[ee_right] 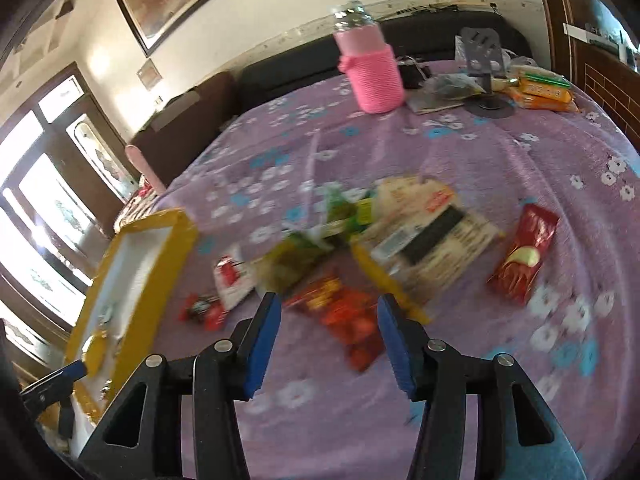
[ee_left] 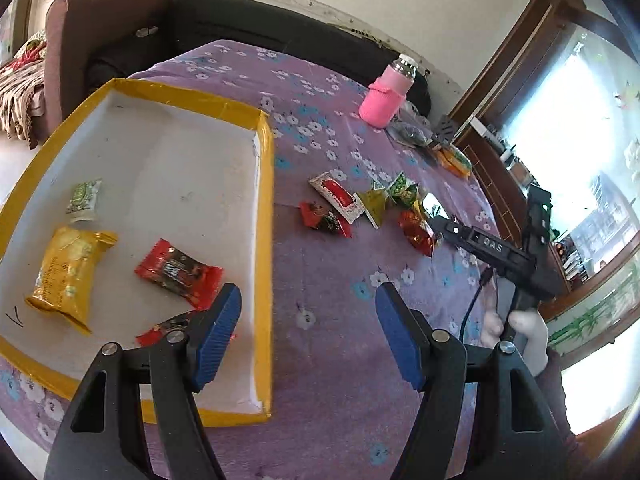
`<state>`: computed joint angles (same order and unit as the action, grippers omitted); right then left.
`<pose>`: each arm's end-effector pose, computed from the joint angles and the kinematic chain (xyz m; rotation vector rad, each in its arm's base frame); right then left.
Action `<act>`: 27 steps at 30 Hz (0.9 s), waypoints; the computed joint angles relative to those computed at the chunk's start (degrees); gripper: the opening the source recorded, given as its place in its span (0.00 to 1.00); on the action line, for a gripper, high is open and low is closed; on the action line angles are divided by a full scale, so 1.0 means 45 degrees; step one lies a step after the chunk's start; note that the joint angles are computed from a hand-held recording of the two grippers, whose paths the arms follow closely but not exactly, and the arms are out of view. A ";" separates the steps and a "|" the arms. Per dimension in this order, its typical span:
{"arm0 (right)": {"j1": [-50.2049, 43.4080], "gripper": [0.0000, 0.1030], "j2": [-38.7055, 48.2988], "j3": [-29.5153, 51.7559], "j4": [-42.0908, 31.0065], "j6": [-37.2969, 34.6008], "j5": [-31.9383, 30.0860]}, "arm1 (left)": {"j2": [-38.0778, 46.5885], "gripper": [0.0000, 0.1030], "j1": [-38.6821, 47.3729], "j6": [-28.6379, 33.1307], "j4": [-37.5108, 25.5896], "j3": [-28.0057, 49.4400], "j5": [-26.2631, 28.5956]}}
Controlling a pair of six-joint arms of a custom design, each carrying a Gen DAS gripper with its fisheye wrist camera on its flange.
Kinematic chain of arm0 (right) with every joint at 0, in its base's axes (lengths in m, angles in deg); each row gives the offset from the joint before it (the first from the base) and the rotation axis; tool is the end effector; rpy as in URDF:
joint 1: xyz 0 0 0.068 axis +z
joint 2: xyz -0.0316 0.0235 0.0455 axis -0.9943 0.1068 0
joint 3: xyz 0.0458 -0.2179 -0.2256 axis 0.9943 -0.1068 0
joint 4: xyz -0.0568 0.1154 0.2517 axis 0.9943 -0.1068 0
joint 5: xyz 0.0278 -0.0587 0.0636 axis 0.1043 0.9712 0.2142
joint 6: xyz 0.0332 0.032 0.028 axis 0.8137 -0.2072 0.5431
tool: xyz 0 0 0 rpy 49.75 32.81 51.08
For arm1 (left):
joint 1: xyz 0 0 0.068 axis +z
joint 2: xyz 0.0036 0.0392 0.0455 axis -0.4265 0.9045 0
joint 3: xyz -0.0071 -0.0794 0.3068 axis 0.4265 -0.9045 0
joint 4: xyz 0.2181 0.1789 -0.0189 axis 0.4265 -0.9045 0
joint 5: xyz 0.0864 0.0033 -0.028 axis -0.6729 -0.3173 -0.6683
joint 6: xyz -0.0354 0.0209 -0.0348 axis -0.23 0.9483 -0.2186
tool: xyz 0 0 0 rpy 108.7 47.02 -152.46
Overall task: Organize snacks
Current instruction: 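Grasp the red-gold candy packet with the right gripper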
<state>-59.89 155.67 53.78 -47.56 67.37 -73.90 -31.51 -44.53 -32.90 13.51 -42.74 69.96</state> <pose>0.3769 0.1795 0.1690 -0.3949 2.4152 0.6607 0.1576 -0.0531 0.2037 -0.4216 2.3721 -0.4165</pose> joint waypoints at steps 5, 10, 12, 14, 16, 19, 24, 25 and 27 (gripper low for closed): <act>-0.0136 0.53 0.1072 0.0981 -0.0389 -0.0581 -0.0188 | 0.0571 0.67 -0.0760 -0.0388 -0.0034 0.0318 -0.0737; 0.0506 0.67 0.1274 0.0864 0.0045 -0.1471 0.0508 | 0.2250 0.67 -0.1107 0.0053 0.0553 0.0931 -0.1064; 0.0785 0.68 0.1404 0.0934 0.0084 -0.1746 0.0818 | 0.3385 0.67 -0.1204 0.0513 0.0700 0.1552 -0.1307; 0.0877 0.67 0.1666 0.1203 -0.0157 -0.1862 0.0777 | 0.4422 0.67 -0.1230 0.1043 0.0764 0.2208 -0.1463; 0.1058 0.38 0.1719 0.1273 -0.0302 -0.1962 0.1307 | 0.5717 0.67 -0.1211 0.1742 0.0889 0.3035 -0.1550; 0.0940 0.31 0.1644 0.1266 -0.0524 -0.1936 0.1213 | 0.7467 0.67 -0.0979 0.2524 0.0761 0.4177 -0.1534; 0.0518 0.31 0.1597 0.1182 -0.0500 -0.1516 0.0538 | 0.9667 0.67 0.0206 0.2925 0.0634 0.5803 -0.0532; 0.0431 0.31 0.1585 0.1178 -0.0514 -0.1432 0.0359 | 0.9975 0.67 0.0389 0.2881 0.0651 0.6027 -0.0441; 0.0231 0.31 0.1639 0.1209 -0.0592 -0.1275 -0.0085 | 1.0616 0.67 0.0644 0.3015 0.0589 0.6467 -0.0217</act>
<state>-58.86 163.05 59.22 -50.22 61.63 -74.28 16.26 -41.64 -19.34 16.16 -13.64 68.98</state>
